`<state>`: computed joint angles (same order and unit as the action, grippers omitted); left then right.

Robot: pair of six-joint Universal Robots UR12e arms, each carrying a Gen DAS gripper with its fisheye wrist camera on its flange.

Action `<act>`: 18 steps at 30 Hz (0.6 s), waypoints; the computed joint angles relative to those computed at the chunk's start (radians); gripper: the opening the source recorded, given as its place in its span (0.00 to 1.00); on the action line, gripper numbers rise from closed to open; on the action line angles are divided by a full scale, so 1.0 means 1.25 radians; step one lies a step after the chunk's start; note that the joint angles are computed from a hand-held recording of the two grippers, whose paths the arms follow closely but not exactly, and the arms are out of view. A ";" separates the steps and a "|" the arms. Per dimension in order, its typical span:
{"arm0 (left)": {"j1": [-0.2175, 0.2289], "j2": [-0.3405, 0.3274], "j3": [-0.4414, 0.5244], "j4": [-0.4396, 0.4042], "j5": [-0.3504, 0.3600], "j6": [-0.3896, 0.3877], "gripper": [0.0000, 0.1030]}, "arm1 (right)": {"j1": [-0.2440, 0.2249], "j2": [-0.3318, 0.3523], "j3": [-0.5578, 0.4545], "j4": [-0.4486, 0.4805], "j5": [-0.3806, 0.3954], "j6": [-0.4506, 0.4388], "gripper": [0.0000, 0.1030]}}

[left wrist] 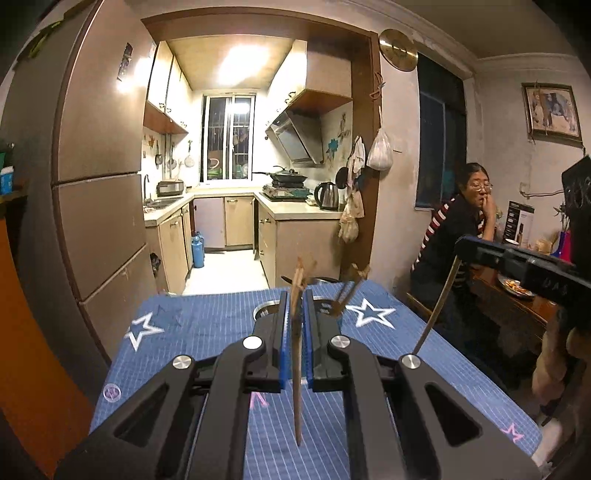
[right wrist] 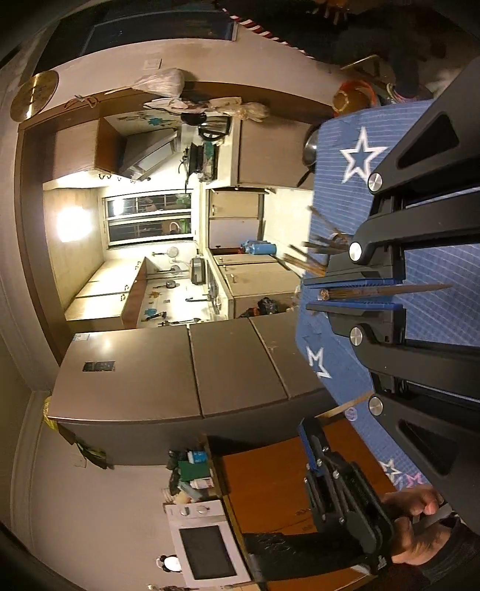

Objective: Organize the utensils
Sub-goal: 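Carry the left tool's chopstick over the holder while the right tool carries its own, then drop the left tool's chopstick into the holder while the right tool keeps holding its own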

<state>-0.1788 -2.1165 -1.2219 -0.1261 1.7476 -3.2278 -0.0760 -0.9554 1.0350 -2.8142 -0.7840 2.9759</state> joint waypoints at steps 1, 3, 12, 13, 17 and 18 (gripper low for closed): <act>0.002 -0.006 0.015 -0.006 -0.001 0.004 0.05 | 0.002 0.009 -0.021 0.007 0.000 0.005 0.07; 0.005 -0.019 0.046 -0.013 0.002 0.014 0.05 | 0.006 0.030 -0.072 0.024 0.001 0.016 0.07; 0.017 -0.068 0.166 -0.070 -0.004 0.043 0.00 | 0.026 0.124 -0.273 0.092 -0.011 0.041 0.07; 0.020 -0.061 0.154 -0.075 -0.018 0.047 0.00 | 0.025 0.122 -0.266 0.084 -0.001 0.043 0.07; 0.038 0.008 0.021 -0.063 -0.115 0.094 0.00 | 0.014 0.081 -0.162 0.036 0.045 0.025 0.07; 0.045 0.026 -0.014 -0.061 -0.128 0.109 0.00 | 0.011 0.069 -0.133 0.023 0.055 0.022 0.07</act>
<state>-0.1229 -2.0842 -1.2396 -0.2019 1.5880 -3.0920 -0.0627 -0.8690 0.8688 -2.7854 -0.7157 3.0031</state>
